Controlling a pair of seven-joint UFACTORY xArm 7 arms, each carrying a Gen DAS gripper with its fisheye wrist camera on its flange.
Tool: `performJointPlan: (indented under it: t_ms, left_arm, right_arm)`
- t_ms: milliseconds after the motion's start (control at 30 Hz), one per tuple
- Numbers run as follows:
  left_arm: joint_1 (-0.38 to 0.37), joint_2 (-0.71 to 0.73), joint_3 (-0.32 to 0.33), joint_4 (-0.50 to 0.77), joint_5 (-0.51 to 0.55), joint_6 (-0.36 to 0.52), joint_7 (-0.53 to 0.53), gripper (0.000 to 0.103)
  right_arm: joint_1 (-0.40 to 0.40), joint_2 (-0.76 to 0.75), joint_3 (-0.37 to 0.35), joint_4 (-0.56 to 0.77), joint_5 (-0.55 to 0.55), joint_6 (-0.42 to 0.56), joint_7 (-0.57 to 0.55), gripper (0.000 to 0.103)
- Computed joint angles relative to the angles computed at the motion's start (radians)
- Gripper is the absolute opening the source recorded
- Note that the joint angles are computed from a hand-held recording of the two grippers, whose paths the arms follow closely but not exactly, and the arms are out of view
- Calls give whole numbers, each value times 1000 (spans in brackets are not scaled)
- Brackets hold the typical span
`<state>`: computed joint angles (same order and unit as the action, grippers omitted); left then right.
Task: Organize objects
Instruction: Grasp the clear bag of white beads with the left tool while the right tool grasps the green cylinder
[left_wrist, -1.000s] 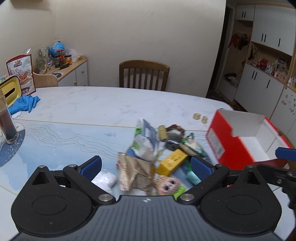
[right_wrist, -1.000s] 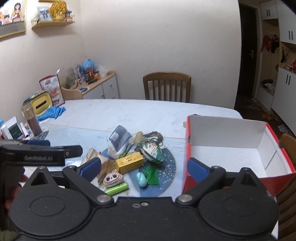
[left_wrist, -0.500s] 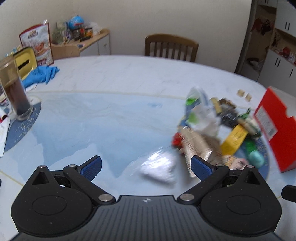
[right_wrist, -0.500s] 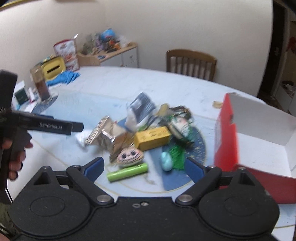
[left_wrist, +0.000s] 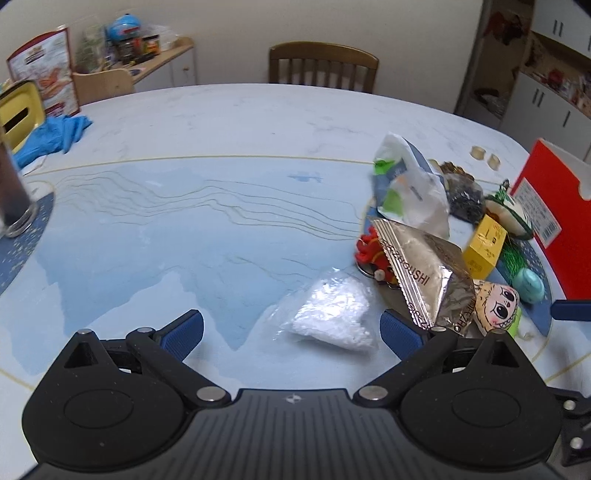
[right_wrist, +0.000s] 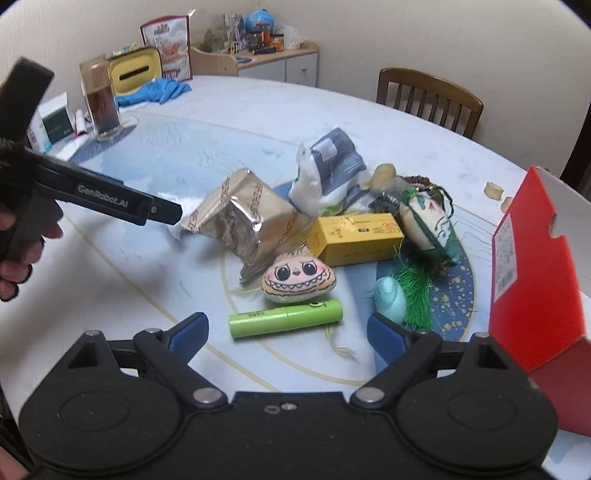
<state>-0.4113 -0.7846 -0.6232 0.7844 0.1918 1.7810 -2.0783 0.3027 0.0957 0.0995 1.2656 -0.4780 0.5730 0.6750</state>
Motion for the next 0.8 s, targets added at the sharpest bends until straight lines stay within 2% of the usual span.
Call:
performJointPlan:
  t_ms: [167,533,633,700,800]
  left_arm:
    - [-22,-30,25,-49,3,-37,33,102]
    - [-35,-91,31,-111,3,-105,92,85]
    - [-30,-99,26,-112,7,-109,106,75]
    - [-28,-102,21,-112,10,-113,114,65]
    - [-25,-103,13,-110,11,-116,123,56]
  right_arm:
    - [3,41,-6,28,9,9,-18,92]
    - [0,84,-27,47,64,-20,-65,91]
    - [3,90,-30,53,69,-26,-70,89]
    - [8,93,-32,59,64,-23,-68,83]
    - [15,96,-33,68,60,-11,-64,80]
